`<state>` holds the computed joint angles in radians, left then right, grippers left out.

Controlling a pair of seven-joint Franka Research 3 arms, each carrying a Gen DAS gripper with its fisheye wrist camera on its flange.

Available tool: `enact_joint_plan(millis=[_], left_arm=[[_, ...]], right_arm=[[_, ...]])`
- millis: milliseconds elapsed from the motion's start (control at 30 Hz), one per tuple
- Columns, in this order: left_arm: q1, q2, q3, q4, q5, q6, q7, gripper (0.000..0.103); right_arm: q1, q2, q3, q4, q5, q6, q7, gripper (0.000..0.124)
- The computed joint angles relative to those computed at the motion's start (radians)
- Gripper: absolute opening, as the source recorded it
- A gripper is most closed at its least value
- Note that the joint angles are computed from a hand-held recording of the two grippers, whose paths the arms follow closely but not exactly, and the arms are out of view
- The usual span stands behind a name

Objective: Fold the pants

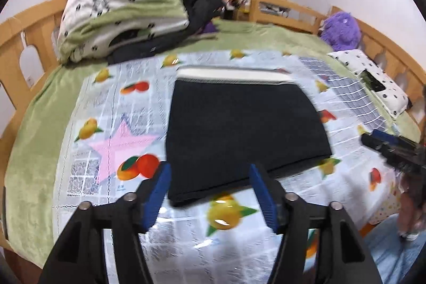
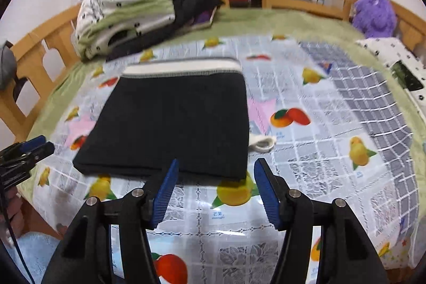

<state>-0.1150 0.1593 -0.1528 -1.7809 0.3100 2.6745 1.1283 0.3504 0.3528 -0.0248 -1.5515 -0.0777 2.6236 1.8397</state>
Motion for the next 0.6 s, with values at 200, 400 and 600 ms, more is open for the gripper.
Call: enact_joint_plan(millis=[200,400,600], left_arm=[[0.003,-0.064,-0.035,-0.069,-0.162,0.074,0.033,0.073],[-0.014,-0.117,-0.010,-0.134,-0.049,0.054,-0.136,0.073],[-0.012,-0.156,-0.009,-0.166,0.157,0.041,-0.339,0.073]], right_arm=[[0.046,-0.083,-0.031,-0.087,-0.133,-0.002,0.123,0.073],[0.034,-0.164,-0.002,-0.185,-0.188,0.046,0.211,0.099],[0.040,-0.174,0.022,-0.168,-0.268,0.001,0.257,0.099]])
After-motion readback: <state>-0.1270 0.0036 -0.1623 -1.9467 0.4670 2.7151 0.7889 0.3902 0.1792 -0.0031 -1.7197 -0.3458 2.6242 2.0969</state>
